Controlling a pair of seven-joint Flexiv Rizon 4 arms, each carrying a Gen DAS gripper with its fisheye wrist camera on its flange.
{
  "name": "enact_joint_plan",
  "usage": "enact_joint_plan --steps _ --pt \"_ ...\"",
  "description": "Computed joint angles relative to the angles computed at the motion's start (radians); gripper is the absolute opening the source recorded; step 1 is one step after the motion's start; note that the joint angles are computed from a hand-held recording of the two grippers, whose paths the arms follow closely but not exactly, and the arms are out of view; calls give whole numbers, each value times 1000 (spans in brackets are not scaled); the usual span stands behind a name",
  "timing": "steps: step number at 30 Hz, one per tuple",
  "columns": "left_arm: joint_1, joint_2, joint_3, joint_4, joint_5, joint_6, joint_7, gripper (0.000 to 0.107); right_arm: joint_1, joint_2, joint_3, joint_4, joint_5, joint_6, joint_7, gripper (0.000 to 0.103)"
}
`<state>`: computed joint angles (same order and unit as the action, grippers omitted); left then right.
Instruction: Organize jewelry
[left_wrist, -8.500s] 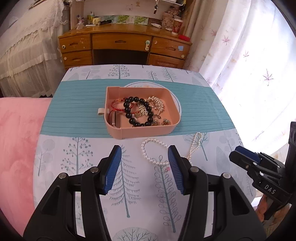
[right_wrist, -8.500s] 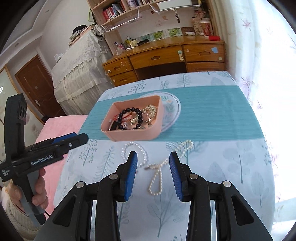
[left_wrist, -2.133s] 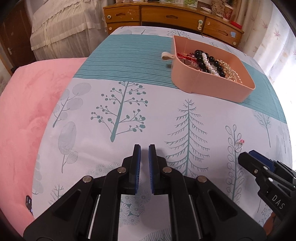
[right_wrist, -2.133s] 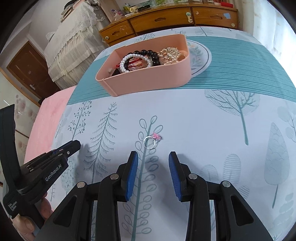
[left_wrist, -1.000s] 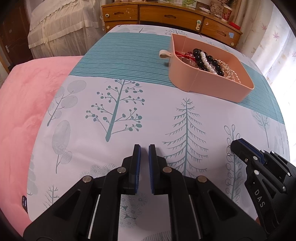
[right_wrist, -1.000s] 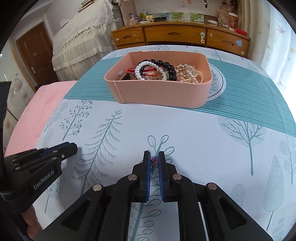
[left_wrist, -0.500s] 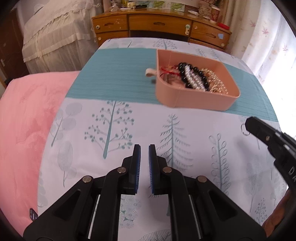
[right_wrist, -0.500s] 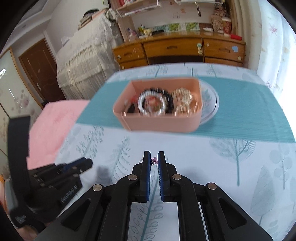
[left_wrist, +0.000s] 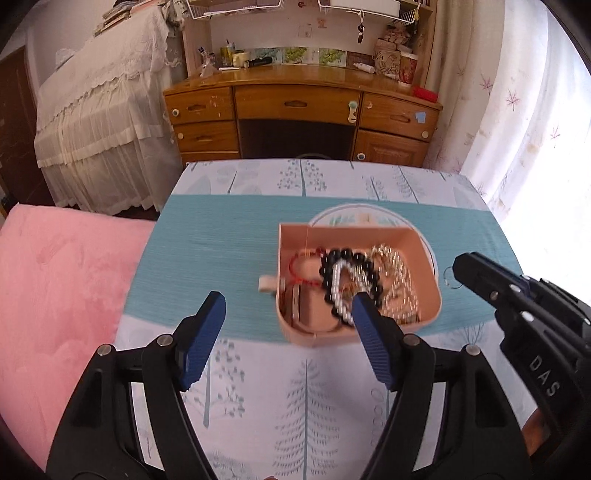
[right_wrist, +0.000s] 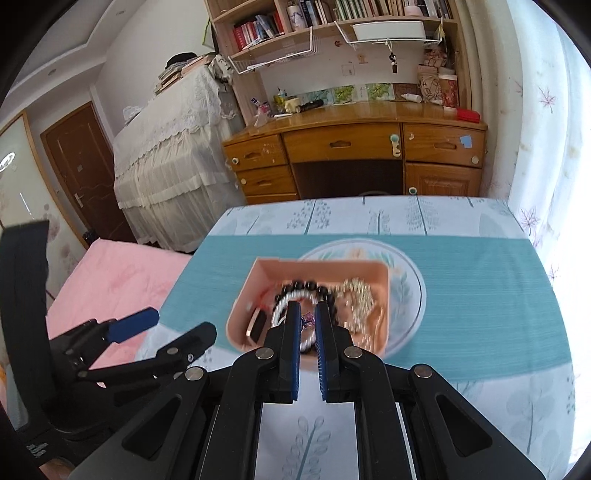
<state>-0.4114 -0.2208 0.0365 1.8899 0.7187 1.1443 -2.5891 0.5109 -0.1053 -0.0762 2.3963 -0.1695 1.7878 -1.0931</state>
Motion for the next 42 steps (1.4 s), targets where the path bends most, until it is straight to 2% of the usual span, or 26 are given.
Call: enact_joint_plan --steps 5,7,11,12,13,18,22,26,32,38,42 --pt "4 -47 5 -92 -4 -65 13 69 -144 -71 117 -121 -21 -65 4 8" --pt "30 -70 -2 -98 -60 -40 60 69 -154 -93 117 -146 -40 -76 16 8" --pt "59 -111 -5 -94 -190 -3 156 69 -248 -154 213 -220 -32 -120 -2 8" --pt "55 -121 3 -95 -204 0 164 69 -274 -167 242 -237 -25 -131 -13 8" --pt "47 -128 12 -95 -211 4 167 69 -272 -183 238 -242 -25 -126 -14 8" --pt "3 -146 55 -105 -198 12 156 69 -372 -236 358 -301 19 -170 -76 8" --pt "-9 -145 66 -108 -200 8 156 69 -362 -237 353 -300 42 -177 -85 11" --pt "-15 -135 72 -101 -196 9 148 69 -380 -231 376 -295 77 -175 -100 25" --pt "-22 -99 69 -76 -174 4 123 69 -392 -203 393 -273 109 -169 -115 25" --pt "-31 -39 44 -25 -136 -14 89 69 -310 -117 304 -175 83 -150 -72 25" --pt "-40 13 12 29 -102 -32 53 69 -293 -47 288 -89 75 -145 -43 25"
